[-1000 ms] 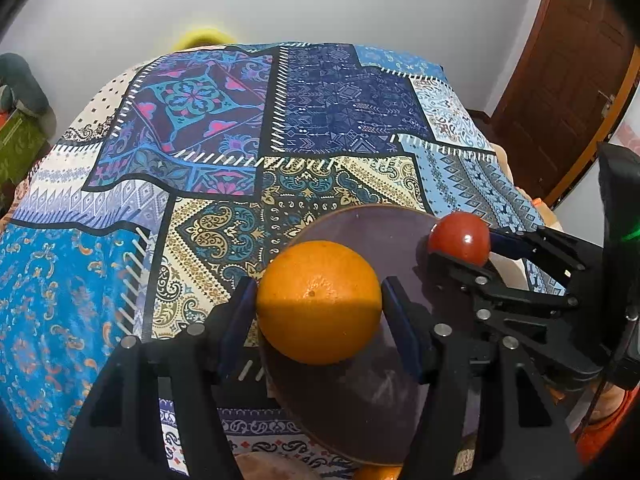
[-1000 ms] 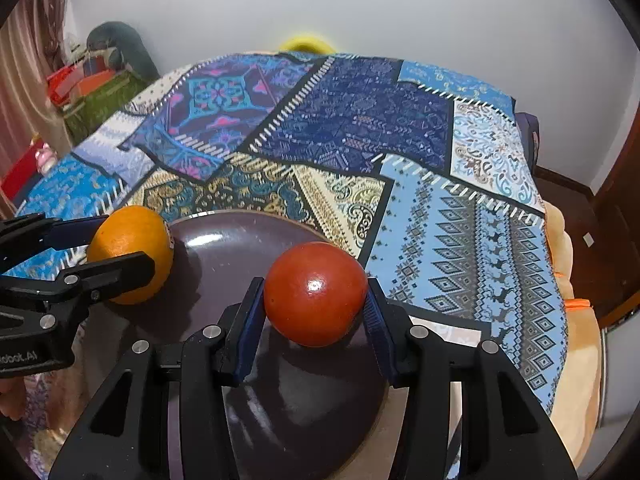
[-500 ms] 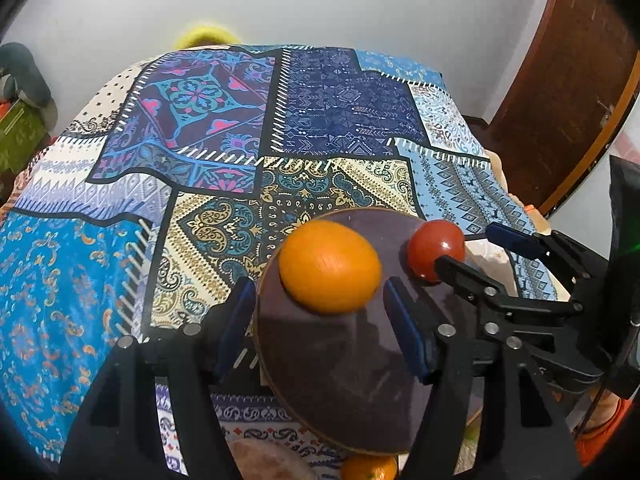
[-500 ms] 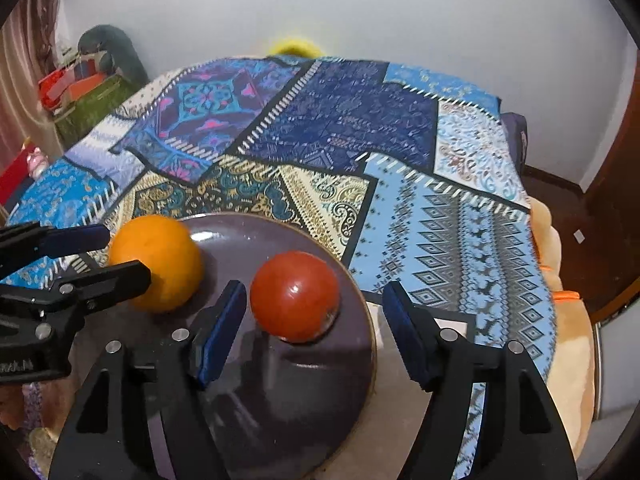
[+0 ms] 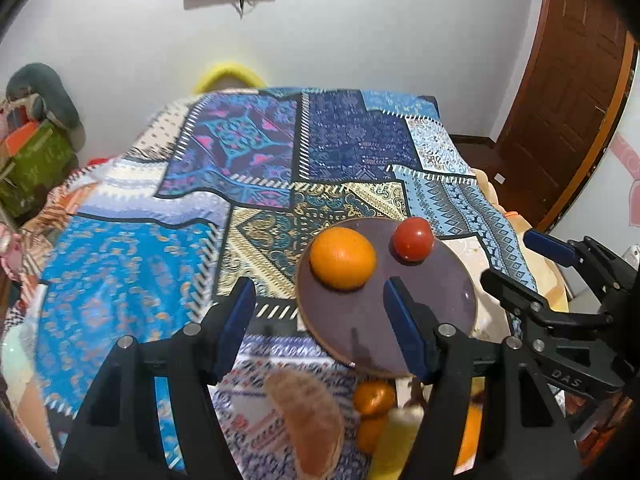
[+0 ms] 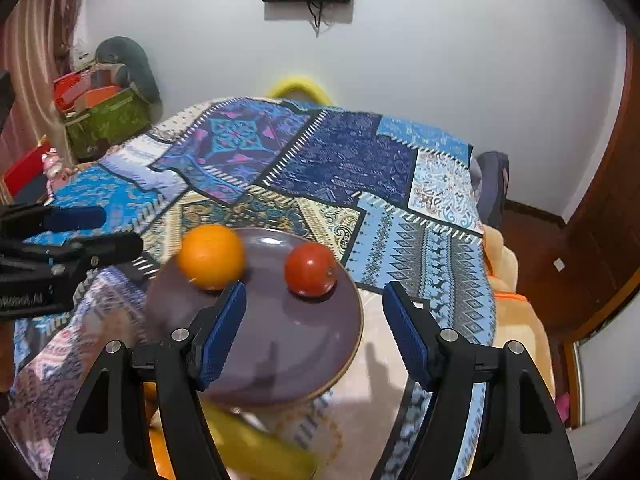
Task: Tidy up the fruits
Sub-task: 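Carry tomato and orange onto the brown plate and open both tools, then grasp the large Dole orange with the right tool while the left tool grasps a yellow cylinder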
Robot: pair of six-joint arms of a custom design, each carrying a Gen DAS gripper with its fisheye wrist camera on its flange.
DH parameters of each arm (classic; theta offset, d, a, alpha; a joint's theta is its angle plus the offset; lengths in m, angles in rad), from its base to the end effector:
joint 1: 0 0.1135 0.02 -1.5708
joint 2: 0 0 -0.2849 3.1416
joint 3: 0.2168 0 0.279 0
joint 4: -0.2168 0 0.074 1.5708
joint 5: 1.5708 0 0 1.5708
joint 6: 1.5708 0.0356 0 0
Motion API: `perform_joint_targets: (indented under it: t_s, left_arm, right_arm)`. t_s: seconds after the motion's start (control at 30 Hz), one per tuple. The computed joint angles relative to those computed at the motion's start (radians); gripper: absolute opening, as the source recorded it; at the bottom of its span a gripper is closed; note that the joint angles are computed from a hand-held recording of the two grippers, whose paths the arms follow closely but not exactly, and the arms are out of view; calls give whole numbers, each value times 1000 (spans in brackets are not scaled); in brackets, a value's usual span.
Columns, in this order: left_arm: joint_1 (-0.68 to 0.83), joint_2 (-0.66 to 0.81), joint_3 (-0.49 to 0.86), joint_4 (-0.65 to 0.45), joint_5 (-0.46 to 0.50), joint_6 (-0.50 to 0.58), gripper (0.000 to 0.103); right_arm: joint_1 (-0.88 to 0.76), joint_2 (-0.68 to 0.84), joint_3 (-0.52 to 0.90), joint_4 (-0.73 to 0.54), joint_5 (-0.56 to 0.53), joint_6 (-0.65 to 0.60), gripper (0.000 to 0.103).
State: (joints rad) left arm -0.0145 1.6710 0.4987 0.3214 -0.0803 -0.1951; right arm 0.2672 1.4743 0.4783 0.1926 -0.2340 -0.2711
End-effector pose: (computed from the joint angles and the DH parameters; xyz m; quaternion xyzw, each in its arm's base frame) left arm 0.2817 -0.0012 0.0868 -0.0984 0.9301 0.0005 0.3539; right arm 0.2548 0.0783 0.1228 -0.2870 0.8762 0.1075 0.3720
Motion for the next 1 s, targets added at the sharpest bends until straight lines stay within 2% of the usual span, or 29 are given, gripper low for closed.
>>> perform_joint_targets:
  t_s: [0.2,0.6,0.73,0.83,1.0]
  left_arm:
    - [-44,-220,-131,-62,-49,-22,66]
    - [-173,-638,-332,-303,-142,-84,71]
    - [-205,-688,-384,-332,-155,-107,71]
    - [-197,-715,-433,-325,-133,-115,71]
    - [-144,-608,-489,-193,-77,-102,71]
  right_arm:
    - [1,-214,-99,-94,-33,29,68]
    - [58,-569,-241,-331,-17,67,68]
    - [85,-602,-279,-362,-7,86,69]
    - [124,-546,-304,-328,0,113,70]
    - [191,-378,-327,-191,41,161,70]
